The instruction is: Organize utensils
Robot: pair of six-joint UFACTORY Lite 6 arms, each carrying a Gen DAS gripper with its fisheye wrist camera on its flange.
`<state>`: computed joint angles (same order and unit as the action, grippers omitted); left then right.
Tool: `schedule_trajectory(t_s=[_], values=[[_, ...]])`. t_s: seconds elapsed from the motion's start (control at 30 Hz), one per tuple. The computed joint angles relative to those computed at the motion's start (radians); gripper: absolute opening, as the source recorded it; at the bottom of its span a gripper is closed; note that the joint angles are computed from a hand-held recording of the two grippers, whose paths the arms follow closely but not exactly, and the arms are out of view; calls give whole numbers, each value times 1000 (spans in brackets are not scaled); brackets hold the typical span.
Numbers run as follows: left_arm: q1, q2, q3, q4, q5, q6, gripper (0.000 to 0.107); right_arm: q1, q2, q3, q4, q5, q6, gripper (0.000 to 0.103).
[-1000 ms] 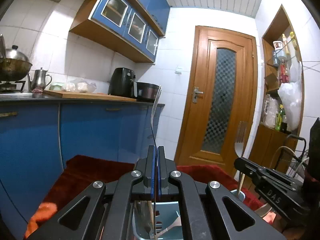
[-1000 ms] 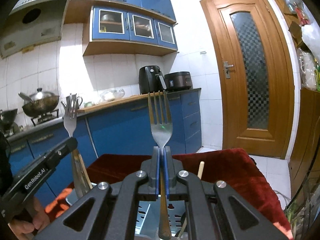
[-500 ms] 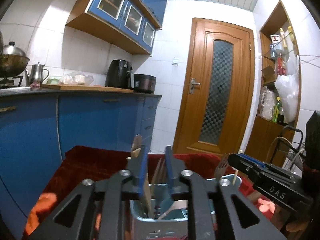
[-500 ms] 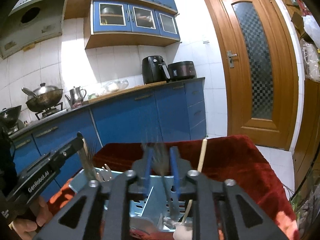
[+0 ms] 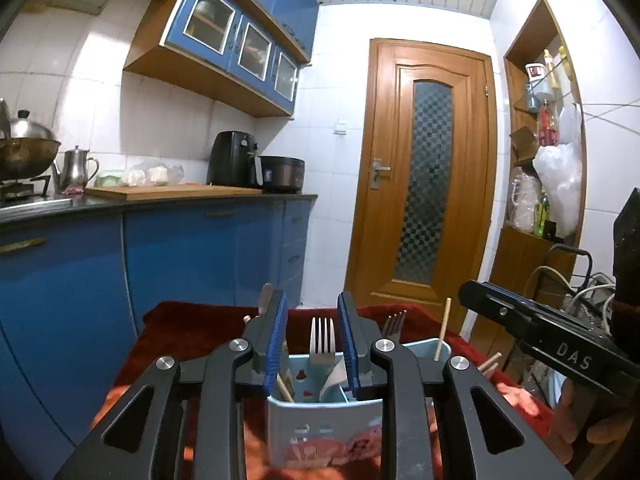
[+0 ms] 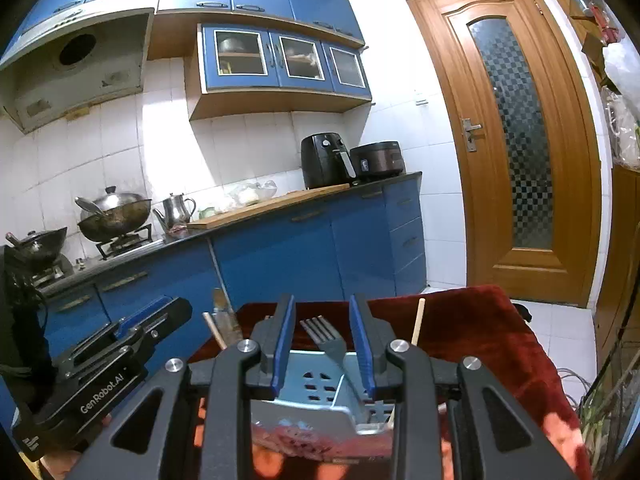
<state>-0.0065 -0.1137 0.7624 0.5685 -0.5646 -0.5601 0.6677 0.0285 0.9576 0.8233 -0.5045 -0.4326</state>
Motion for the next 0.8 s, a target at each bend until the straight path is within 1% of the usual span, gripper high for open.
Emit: schedule_trajectory(t_s=[0.13,0.37,0.53,0.67,0.73,0.8], values=[[38,-93,-46,134,40,-133,27,52,-83,-59,69,-16,-41,31],[94,-281,-157,323,90,-311,27,185,-182,-129,269,-72,-183,31],[145,-439,-233,541,114,-518,27,284,-248,-176,380,-125,-255,31],[213,-571,-307,752,91,-721,27,380,-291,-213,474,-182,-315,31],[239,-630,-345,829,78,-794,27,431,-306,-233,516,-218,-339,31],[285,-702,-393,920,45,-873,27,479,-315,-252,550,-255,-356,31]])
